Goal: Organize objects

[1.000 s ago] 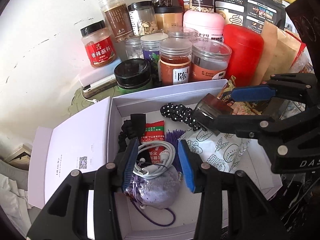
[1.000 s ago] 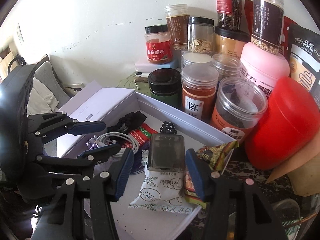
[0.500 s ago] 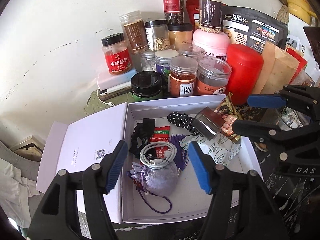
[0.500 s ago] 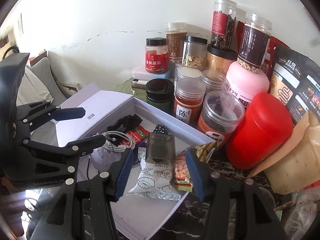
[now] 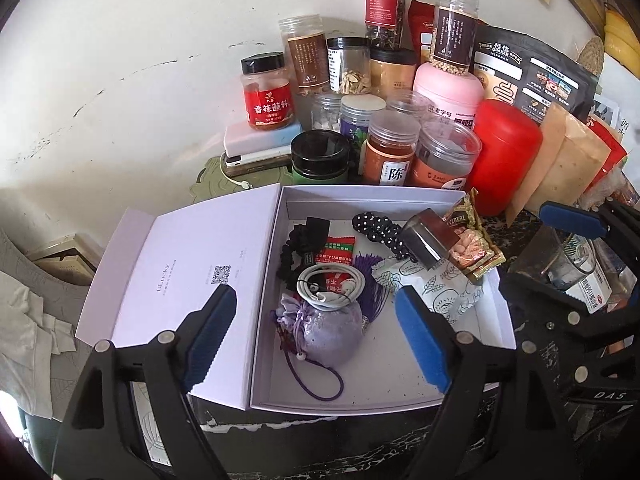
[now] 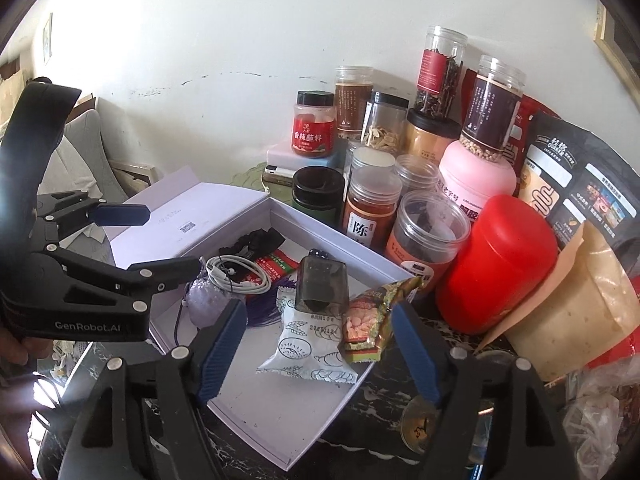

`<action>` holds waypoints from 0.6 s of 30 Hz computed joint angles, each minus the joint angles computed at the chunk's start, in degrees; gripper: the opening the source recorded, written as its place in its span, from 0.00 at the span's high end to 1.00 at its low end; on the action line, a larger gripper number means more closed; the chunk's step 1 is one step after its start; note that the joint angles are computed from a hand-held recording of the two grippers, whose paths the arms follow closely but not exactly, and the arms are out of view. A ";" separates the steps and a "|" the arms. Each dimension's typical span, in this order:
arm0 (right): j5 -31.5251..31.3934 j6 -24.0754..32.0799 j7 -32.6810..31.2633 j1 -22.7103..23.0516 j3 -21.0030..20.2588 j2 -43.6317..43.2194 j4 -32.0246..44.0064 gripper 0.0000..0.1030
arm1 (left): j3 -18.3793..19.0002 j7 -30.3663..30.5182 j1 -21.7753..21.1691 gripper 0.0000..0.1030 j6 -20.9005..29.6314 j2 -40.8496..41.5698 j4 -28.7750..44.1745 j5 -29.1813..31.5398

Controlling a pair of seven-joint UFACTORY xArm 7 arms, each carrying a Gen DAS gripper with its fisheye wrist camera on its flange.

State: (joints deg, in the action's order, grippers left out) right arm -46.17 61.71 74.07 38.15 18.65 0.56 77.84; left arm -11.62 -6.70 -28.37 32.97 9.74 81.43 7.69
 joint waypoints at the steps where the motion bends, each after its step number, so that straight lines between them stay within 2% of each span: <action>1: -0.06 0.67 0.17 0.22 0.20 -0.13 0.21 0.26 | 0.07 -0.20 -0.01 0.21 0.05 -0.74 -0.62 0.17; 6: -1.04 5.77 1.67 1.69 1.50 -0.40 2.19 0.17 | -0.28 -0.19 0.31 0.20 -0.38 -5.19 -4.30 1.21; 9: -1.54 9.62 1.55 2.89 2.24 -0.31 3.94 0.16 | -0.77 -1.09 0.48 0.20 -0.21 -8.44 -6.57 2.66; 18: -2.87 18.70 2.53 6.71 4.63 -1.00 8.09 0.16 | -2.68 -2.23 1.75 0.20 0.88 -17.79 -11.97 1.85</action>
